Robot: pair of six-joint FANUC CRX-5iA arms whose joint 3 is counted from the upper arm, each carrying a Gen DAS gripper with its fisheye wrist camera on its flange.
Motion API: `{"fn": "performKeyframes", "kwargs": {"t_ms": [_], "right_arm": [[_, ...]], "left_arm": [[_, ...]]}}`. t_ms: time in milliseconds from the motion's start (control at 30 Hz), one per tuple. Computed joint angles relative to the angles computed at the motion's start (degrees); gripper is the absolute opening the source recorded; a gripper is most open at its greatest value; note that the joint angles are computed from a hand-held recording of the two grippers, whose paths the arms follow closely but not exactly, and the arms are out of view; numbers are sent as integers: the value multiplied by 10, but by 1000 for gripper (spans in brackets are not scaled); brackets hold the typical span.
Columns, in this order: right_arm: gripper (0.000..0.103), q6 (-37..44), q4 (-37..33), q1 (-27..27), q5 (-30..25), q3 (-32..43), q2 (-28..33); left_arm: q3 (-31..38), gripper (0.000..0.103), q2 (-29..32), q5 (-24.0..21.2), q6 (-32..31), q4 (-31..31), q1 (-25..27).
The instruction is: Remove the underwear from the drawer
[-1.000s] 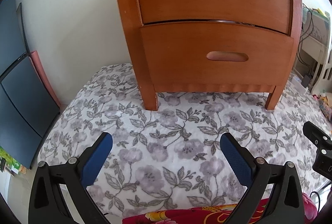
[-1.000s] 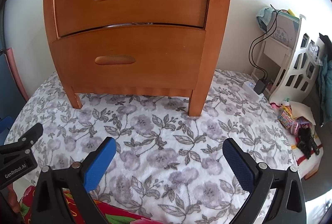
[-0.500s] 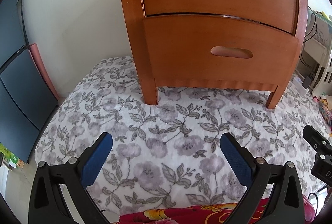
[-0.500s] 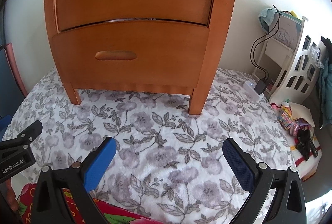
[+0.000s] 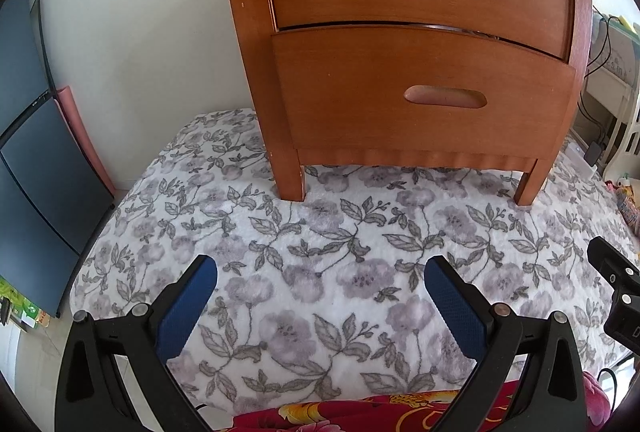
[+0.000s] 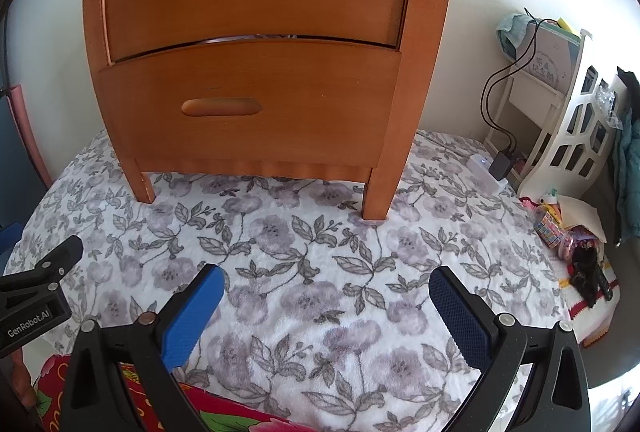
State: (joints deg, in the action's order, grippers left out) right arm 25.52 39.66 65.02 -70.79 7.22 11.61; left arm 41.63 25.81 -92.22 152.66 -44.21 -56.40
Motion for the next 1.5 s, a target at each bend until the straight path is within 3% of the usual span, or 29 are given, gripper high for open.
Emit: {"fn": "performKeyframes", "kwargs": {"t_ms": [1167, 1500], "right_arm": [[103, -3, -5, -3, -3, 2, 0], [103, 44, 18, -35, 58, 22, 3]], "left_arm": [[11, 103, 4, -11, -4, 1, 1], [-33, 103, -49, 83, -5, 54, 68]]}}
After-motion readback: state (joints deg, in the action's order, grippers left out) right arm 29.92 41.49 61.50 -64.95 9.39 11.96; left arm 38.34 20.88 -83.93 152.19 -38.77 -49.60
